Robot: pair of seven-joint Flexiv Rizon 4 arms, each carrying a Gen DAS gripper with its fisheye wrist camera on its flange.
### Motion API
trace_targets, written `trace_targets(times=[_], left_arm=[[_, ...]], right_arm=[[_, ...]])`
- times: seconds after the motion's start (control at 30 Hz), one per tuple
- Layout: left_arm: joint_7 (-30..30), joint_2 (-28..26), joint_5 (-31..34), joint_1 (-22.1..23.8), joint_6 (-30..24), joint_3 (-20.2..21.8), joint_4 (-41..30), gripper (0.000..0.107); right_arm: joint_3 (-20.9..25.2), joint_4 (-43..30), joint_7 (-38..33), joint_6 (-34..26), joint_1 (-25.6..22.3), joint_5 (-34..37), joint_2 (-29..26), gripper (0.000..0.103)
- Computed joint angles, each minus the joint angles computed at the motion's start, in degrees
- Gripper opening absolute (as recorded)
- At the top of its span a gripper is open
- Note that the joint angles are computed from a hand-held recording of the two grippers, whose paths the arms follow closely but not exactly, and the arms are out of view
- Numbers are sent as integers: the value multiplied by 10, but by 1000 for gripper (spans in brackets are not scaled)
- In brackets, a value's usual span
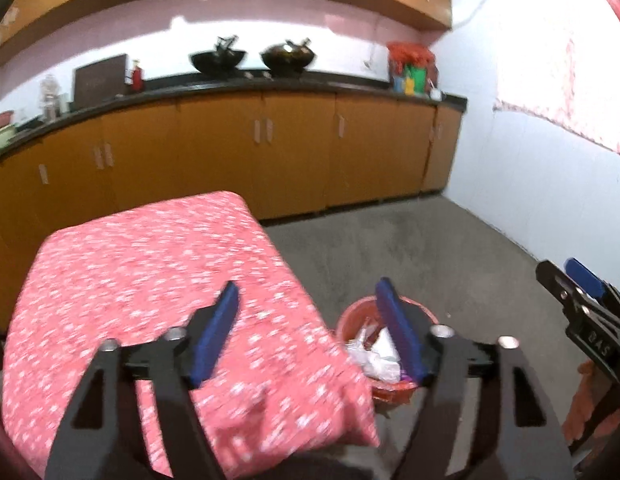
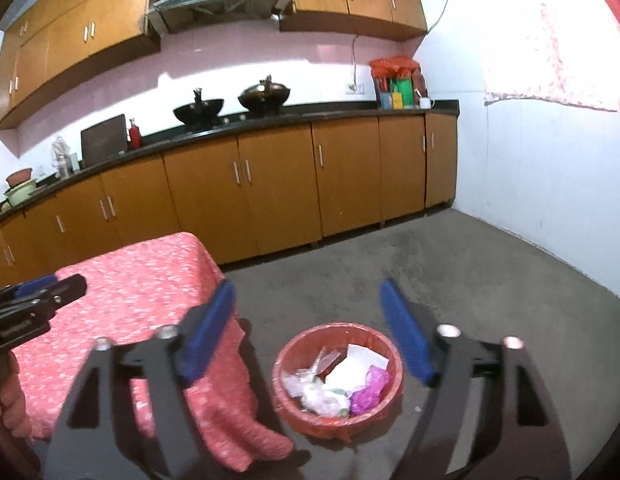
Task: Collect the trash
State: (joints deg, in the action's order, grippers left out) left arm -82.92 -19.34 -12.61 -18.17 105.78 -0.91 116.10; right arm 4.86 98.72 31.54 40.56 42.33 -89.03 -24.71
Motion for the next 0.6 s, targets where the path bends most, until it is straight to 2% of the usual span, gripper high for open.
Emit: trace_targets(times=[0.03,0.07,0.17,0.23,0.3,0.5,0.6], left_arm=[[-15,21,15,11,17,-3,28,88],[-15,32,18,33,31,-22,47,91],[-18,57,20,28,78,-3,96,99],[15,60,-23,-13,125,32,124,101],[38,65,-57,-28,165,41,152,101],[62,80,-98,-14,227,20,209,101],[47,90,-82,9,241,7,230,101]], right_arm=[[3,3,6,-14,8,0,4,96],[6,4,12,-27,16,-1,7,98],[15,4,22,-85,45,0,11,99],[22,-7,1,-131,67,23,5,99],[25,-10,-14,-158,84,32,3,99],[29,-30,-52,-214,128,49,-15,99],[29,-39,-62,-224,145,57,-25,99]])
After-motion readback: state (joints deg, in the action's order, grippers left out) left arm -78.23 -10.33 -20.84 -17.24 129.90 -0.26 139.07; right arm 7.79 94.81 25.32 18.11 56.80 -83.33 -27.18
